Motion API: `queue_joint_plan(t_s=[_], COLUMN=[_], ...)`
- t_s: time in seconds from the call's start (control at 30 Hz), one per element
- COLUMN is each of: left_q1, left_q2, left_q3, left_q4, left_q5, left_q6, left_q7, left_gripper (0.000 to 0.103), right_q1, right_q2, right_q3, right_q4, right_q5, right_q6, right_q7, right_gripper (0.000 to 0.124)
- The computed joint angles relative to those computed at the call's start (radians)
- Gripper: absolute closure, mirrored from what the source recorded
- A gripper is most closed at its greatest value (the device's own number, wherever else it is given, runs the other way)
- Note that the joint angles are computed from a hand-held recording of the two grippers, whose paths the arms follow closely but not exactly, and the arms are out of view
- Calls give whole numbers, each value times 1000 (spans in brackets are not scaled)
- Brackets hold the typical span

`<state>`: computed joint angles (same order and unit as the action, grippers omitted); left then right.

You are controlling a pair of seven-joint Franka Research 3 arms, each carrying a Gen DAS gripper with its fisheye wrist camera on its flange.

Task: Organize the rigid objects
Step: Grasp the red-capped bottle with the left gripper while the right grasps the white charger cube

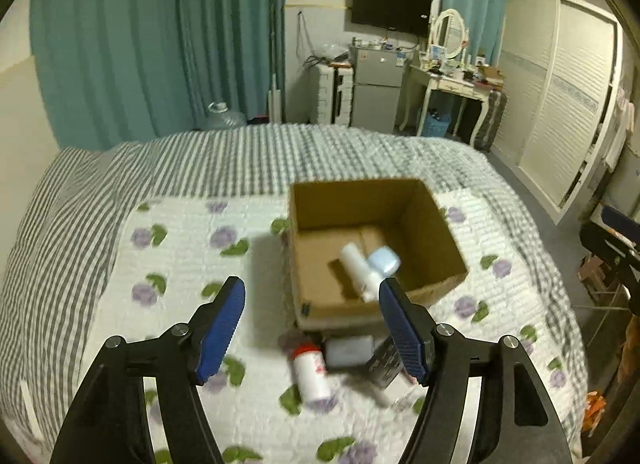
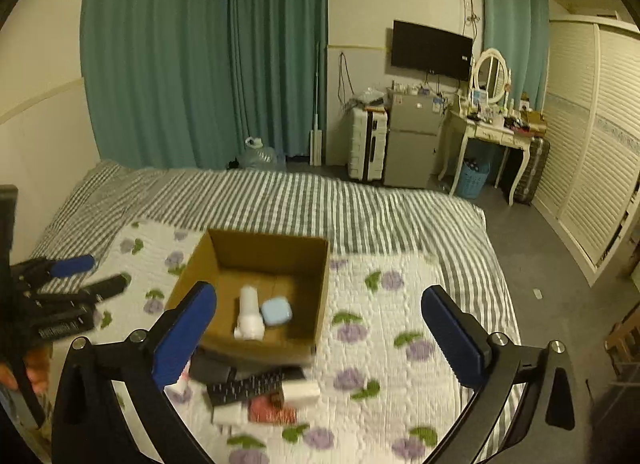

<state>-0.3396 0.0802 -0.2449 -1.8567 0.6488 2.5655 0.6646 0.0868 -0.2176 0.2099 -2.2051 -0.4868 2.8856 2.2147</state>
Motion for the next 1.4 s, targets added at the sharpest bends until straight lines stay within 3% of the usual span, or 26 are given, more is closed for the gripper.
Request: queue_joint_plan(t_s=[0.27,0.7,0.83,1.1,1.17,1.4], left_q1=[14,-21,-19,-11,3,-21], left_q2=[-21,212,234,270,285,261], left_q3=[-1,27,31,18,3,20], left_q4=[-160,-58,-51,-21,-10,-18], left_q5=[45,-45,-81,-179,-226,-246], left_q6=[29,-31,1,-3,10,-7], left_q7=[-137,-32,12,125,180,189], left_gripper=[31,31,31,39,58,64], right_q1=[-5,148,187,242,249,281], right_q2=[12,315,388,449,449,404], right_q3=[11,-124,-156,-202,-205,-227], right_q4=[-139,-58,-2,61,59,25], right_q5=[23,207,268,375,399,402], right_q6=[40,1,-4,3,10,8], right_q7=[24,-152,-218,-321,-345,-319], right_gripper=[21,21,22,44,67,71])
